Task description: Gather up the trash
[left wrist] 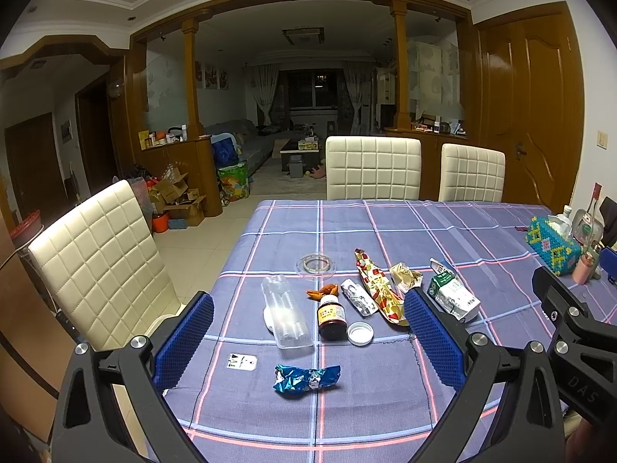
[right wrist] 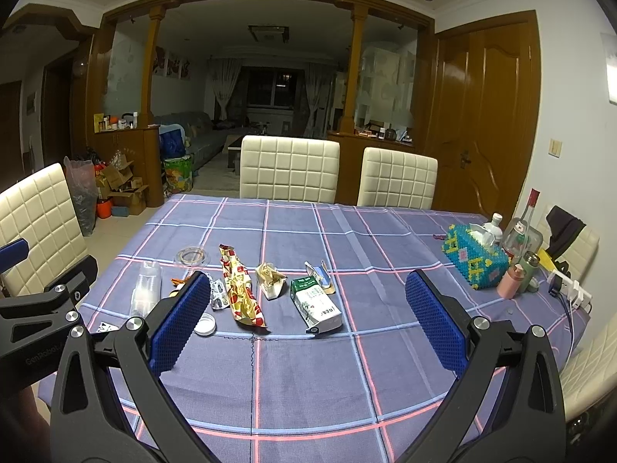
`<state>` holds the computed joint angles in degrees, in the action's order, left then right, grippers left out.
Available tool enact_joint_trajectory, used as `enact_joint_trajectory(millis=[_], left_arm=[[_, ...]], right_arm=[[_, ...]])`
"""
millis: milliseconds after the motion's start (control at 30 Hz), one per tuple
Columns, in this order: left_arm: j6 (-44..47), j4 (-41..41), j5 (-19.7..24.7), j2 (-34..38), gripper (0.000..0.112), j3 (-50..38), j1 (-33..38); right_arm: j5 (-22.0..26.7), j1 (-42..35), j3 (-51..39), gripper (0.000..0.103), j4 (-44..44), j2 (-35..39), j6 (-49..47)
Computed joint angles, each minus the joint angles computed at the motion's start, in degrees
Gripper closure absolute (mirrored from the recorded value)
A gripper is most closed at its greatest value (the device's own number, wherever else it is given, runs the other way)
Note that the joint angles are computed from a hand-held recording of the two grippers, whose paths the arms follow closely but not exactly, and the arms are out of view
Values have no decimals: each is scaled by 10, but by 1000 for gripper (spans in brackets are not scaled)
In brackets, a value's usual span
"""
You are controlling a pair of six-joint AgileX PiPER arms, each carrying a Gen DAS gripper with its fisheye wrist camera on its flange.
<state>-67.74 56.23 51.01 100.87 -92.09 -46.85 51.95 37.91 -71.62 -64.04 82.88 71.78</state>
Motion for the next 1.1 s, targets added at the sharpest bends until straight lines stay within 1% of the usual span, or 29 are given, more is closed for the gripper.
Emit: enact_joint_trajectory(millis=[1100], left_arm=[[1, 3, 0, -3, 16, 0, -6]], right_arm=[[0, -3, -4, 4, 11, -2, -11]])
